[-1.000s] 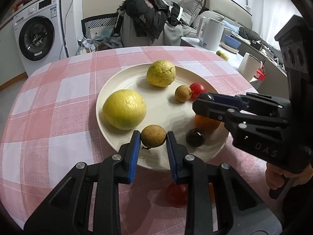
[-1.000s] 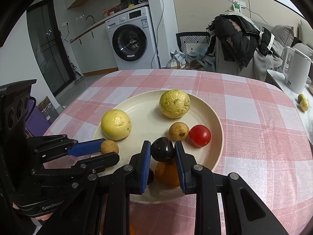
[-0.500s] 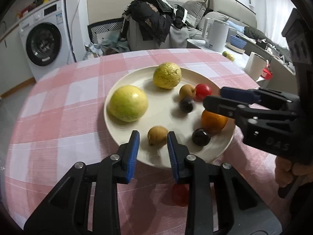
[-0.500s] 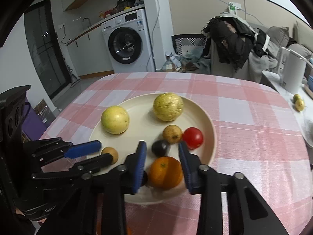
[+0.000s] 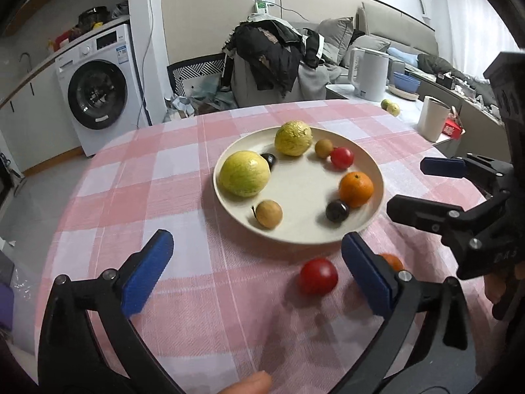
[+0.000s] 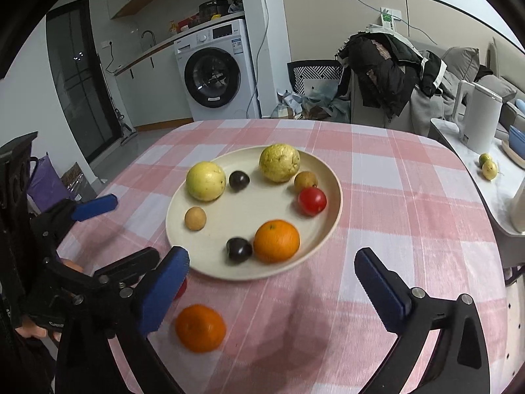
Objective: Organize fruits
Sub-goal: 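Withdraw both tools and move the right tool toward an orange on the tablecloth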
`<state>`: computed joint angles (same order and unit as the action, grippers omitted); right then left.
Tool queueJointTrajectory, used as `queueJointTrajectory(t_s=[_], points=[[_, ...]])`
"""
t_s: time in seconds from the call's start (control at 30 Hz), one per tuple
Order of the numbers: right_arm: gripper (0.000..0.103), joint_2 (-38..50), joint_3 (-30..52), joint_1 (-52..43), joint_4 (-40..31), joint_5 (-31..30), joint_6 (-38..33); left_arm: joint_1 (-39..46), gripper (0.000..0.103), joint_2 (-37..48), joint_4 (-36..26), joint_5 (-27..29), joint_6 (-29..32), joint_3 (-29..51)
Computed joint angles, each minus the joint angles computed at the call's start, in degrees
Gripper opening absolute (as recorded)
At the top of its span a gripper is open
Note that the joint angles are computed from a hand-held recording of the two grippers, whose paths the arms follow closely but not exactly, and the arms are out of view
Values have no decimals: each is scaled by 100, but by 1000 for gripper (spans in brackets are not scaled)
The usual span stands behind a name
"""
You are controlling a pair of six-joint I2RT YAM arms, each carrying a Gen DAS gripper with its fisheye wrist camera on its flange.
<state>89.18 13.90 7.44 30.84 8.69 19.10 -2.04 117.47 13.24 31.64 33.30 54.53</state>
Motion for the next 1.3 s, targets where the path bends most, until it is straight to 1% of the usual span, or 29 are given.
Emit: queueJointTrajectory(t_s=[0.17, 0.27, 0.53, 0.63, 0.7, 0.93, 1.03, 1.17, 1.3], points=[[103, -281, -226, 350, -78, 367, 127, 206, 102, -77, -6, 143, 197, -193], [103, -348, -295, 463, -139, 393, 222, 314, 102, -59, -260, 251, 292, -146], [103, 61, -260, 720, -141, 481, 342, 524, 102, -17, -361, 331, 440, -173], [103, 131, -218, 805, -206, 469, 364, 560, 102, 47, -489, 334, 470, -110], [103, 178, -181, 890, -260, 521, 421, 564, 102, 57, -463, 315, 483, -130], [103, 408, 1, 1134, -494, 428, 454, 583, 102, 145, -497, 295, 453, -65], [103, 541, 69, 1181, -495, 349, 447, 571, 102, 149, -492, 278, 444, -65], [103, 674, 87, 1109, -441, 86, 446, 565, 102, 158, -487, 280, 461, -63], [99, 719, 60, 1123, -339, -34, 418, 561, 102, 168, -471, 287, 457, -65]])
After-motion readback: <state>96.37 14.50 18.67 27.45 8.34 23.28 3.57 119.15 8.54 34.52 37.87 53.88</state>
